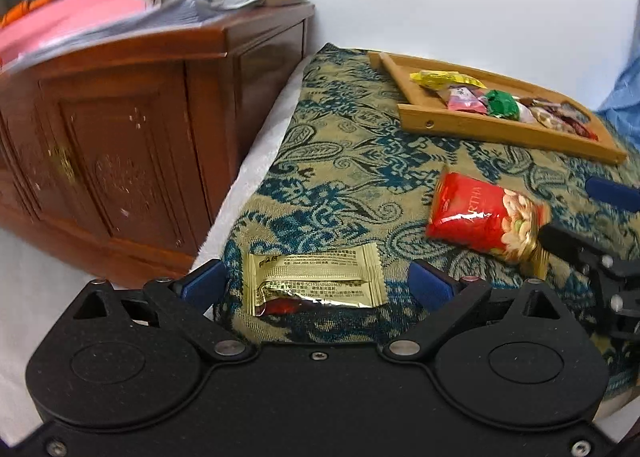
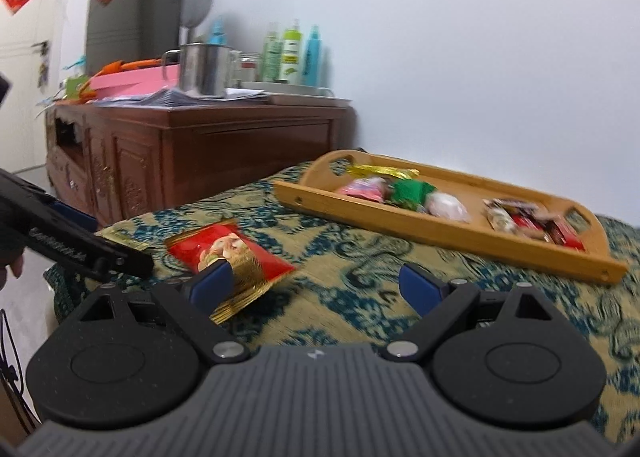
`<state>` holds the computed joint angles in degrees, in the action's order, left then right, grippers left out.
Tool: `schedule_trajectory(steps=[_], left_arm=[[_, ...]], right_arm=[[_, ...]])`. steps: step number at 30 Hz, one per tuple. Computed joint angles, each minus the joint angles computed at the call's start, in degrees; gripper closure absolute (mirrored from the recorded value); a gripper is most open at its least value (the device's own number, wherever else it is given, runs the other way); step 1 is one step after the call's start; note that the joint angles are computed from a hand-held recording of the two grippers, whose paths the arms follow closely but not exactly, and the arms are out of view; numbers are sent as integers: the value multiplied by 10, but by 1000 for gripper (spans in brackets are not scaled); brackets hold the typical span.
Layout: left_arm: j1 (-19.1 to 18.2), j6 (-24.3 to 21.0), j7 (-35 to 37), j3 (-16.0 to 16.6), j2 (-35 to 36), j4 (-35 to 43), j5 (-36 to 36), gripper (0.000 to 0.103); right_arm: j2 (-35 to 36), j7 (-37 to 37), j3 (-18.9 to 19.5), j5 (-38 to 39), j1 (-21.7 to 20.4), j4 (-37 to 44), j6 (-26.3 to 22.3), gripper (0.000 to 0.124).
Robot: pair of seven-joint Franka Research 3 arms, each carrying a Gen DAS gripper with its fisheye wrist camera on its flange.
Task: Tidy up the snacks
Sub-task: 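Grasp the gold foil pack with the left tool while the right tool grasps the red nut pack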
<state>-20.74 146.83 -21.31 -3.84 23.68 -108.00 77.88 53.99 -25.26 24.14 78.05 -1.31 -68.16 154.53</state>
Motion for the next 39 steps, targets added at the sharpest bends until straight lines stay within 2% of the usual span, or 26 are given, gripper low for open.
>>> schedule_trajectory(steps=[3, 14, 21, 35, 39], left_arm=[[7, 24, -13, 2, 3, 0, 2, 11], [-1, 18, -12, 5, 8, 8, 28, 35], [-4, 8, -20, 4, 6, 9, 34, 45], [0, 7, -35, 1, 3, 6, 39, 47], [0, 5, -37, 1, 3, 6, 40, 47]], right_arm=[[4, 3, -3, -19, 5, 8, -15, 27], [7, 9, 0, -52, 13, 14, -48, 27], [6, 19, -3, -65, 18, 14, -61, 27], [21, 180, -26, -148, 43, 52, -83, 31], [26, 202, -30, -176, 49, 60, -79, 39]])
